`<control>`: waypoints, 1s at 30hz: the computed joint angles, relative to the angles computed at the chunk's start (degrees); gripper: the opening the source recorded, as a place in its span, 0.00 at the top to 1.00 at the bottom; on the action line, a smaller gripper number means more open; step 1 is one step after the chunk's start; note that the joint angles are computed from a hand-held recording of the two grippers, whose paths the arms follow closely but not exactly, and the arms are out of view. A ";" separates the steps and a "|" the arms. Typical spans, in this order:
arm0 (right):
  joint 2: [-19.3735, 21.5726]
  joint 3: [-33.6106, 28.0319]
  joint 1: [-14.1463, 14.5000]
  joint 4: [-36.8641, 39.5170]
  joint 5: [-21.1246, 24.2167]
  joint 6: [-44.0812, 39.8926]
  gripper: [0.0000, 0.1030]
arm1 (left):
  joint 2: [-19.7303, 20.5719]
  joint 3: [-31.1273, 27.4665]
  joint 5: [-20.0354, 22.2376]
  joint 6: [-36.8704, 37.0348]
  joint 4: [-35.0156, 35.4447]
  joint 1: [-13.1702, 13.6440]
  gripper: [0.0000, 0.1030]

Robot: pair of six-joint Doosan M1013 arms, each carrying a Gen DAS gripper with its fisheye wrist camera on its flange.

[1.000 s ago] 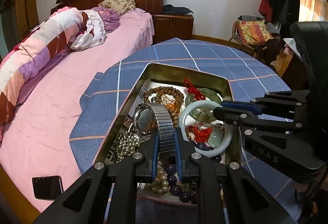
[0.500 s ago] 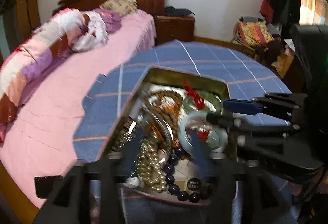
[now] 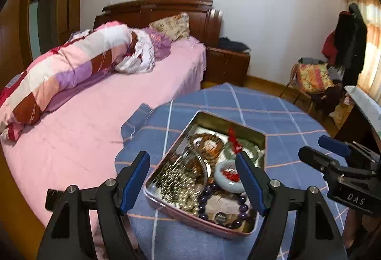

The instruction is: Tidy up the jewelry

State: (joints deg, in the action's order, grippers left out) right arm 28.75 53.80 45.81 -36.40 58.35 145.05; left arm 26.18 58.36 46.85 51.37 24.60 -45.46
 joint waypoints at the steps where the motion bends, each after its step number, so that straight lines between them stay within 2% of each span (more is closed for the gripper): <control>1: -0.12 0.17 0.07 -0.47 -0.22 0.43 0.26 | -0.04 -0.06 -0.07 0.22 -0.23 -0.05 0.28; 30: -0.41 0.91 0.15 0.50 -1.38 -0.75 0.26 | -0.59 0.41 -0.98 0.45 -0.34 -0.34 0.28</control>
State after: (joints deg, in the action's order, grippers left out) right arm 28.34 54.71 45.96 -35.90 56.97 144.30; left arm 25.60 58.77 45.86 51.82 24.26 -45.80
